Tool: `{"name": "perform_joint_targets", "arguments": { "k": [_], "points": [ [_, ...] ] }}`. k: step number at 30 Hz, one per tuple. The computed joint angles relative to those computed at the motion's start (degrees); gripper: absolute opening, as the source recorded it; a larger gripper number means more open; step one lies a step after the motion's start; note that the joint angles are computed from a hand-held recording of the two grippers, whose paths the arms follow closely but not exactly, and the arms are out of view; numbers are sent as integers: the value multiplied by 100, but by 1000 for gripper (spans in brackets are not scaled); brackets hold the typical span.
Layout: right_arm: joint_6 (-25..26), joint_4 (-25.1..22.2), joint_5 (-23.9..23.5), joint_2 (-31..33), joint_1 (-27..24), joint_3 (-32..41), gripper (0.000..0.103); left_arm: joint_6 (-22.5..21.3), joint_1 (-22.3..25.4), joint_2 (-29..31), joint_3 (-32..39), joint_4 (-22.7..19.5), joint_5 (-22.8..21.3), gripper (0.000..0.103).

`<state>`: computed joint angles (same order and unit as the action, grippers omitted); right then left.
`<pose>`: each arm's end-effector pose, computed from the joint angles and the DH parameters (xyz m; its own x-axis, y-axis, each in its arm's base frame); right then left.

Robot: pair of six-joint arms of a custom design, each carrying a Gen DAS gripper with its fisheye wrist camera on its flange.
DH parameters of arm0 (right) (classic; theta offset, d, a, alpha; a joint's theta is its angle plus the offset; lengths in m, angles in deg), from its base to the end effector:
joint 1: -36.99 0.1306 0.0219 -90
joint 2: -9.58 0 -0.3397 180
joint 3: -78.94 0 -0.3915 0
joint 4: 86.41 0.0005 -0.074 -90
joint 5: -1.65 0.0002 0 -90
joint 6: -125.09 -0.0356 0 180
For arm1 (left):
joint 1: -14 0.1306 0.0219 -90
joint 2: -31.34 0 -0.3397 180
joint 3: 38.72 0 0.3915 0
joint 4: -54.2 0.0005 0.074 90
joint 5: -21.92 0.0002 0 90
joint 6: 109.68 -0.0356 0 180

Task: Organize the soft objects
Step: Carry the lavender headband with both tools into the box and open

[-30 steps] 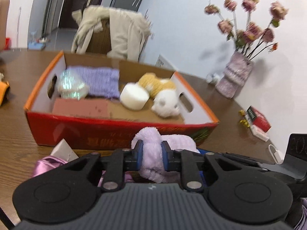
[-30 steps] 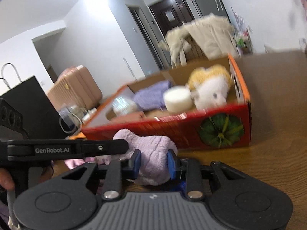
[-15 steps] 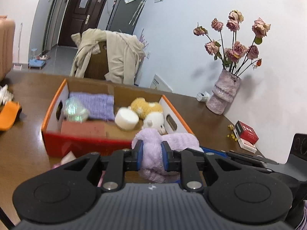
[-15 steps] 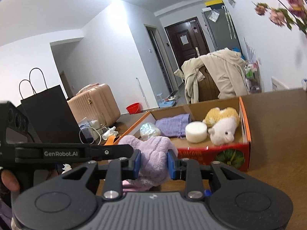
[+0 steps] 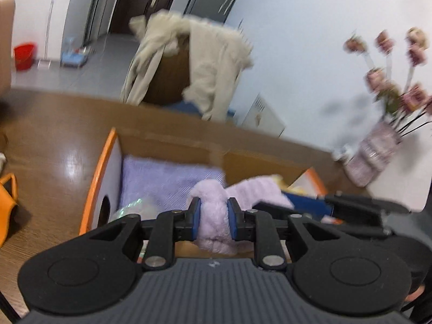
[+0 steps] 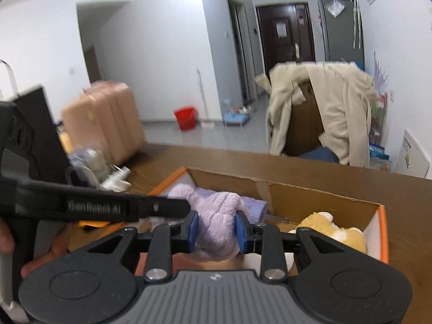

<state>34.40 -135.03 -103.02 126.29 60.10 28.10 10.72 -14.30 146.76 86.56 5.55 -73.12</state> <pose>0.5893 0.2607 0.4543 -0.5496 -0.2219 -0.8054 -0.5612 0.8123 0.1592 0.5635 -0.3005 0.4357 -0.6842 -0.2041 -0.7001 0.0762 0.9348 -0.3470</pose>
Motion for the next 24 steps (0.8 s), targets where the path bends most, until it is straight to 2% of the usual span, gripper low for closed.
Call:
{"name": "perform_joint_targets", "arguments": {
  "k": [3,7,11,15,16,18,20,22,24],
  "points": [
    [42,-560,84,648,51,758,28,-20,71,296,198,-313,-178,25],
    [126,-1142,-28,1170,87,1360,30,-48,152,177,-150,-85,-181,25],
    [155,-1714,13,1551,63,2042,33,-131,85,155,-192,-102,-333,27],
    [109,-1430,112,1244,38,1646,50,-114,26,-68,-343,-3,-465,40],
    [119,-1371,66,1132,8,1541,52,-153,3,-122,-350,18,-518,46],
    [123,-1138,73,770,-20,1168,54,-300,-94,-372,-517,136,-658,51],
    [174,-914,113,372,-65,797,56,-432,-196,-594,-619,176,-753,52],
    [207,-638,133,-119,-106,325,64,-568,-322,-886,-810,297,-834,59],
    [233,-408,145,-595,-148,-136,65,-745,-505,-1235,-1061,455,-1046,65]
  ]
}}
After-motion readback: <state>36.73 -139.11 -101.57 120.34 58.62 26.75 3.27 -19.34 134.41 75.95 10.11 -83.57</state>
